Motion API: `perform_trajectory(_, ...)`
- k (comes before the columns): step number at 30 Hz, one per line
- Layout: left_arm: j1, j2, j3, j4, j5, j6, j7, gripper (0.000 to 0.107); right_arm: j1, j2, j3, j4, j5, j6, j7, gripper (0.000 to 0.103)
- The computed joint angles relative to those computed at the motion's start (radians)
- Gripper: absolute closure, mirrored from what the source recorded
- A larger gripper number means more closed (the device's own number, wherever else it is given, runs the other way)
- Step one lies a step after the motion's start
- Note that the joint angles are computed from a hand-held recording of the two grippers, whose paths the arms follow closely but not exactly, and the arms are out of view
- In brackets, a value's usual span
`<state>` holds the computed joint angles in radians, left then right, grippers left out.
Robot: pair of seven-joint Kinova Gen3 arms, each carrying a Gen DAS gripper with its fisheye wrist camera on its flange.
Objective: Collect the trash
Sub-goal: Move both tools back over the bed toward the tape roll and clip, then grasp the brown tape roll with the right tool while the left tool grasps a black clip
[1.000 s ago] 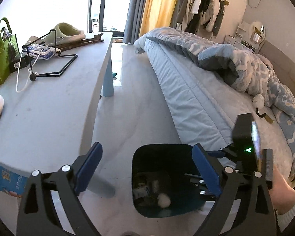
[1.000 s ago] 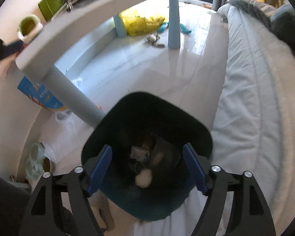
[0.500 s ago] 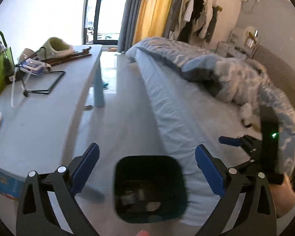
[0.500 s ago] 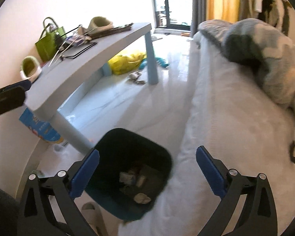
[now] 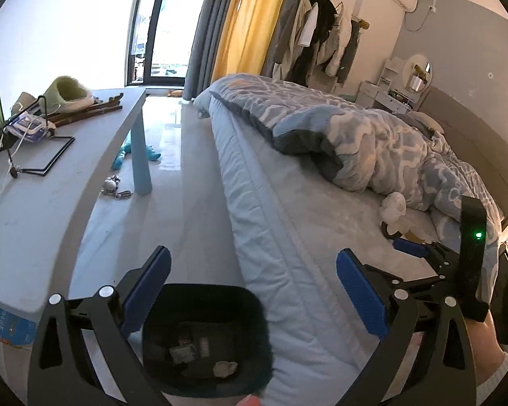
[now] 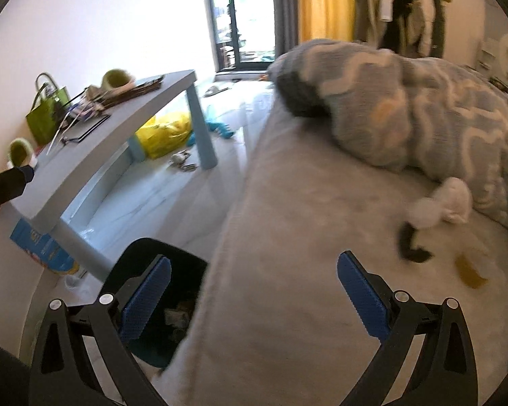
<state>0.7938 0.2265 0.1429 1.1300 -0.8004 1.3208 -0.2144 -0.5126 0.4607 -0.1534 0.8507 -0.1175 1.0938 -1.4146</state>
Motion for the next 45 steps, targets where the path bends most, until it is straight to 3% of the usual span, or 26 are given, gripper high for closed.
perform_trajectory(6,0.028,0.08,-0.025,-0.1,-0.006,-0.009,-0.029,0.008,0.064,-0.03,0.014,0.042,-0.013,-0.036,0.0,0.003)
perform_trajectory(11,0.065,0.171,-0.069,-0.226,0.006,0.019,-0.123,0.008,0.116,-0.041,0.034,0.053,-0.007,-0.053,-0.007,0.003)
perform_trajectory(23,0.074,0.36,-0.165,-0.512,0.149,0.022,-0.306,0.008,0.235,0.014,0.06,0.001,-0.011,-0.028,-0.044,0.003)
perform_trajectory(32,0.054,0.461,-0.22,-0.665,0.271,0.0,-0.424,0.009,0.265,0.076,0.068,-0.068,0.004,0.01,-0.001,0.003)
perform_trajectory(45,-0.004,0.616,-0.231,-0.927,0.43,0.041,-0.606,0.01,0.288,0.195,0.058,-0.25,-0.024,0.127,0.062,0.003)
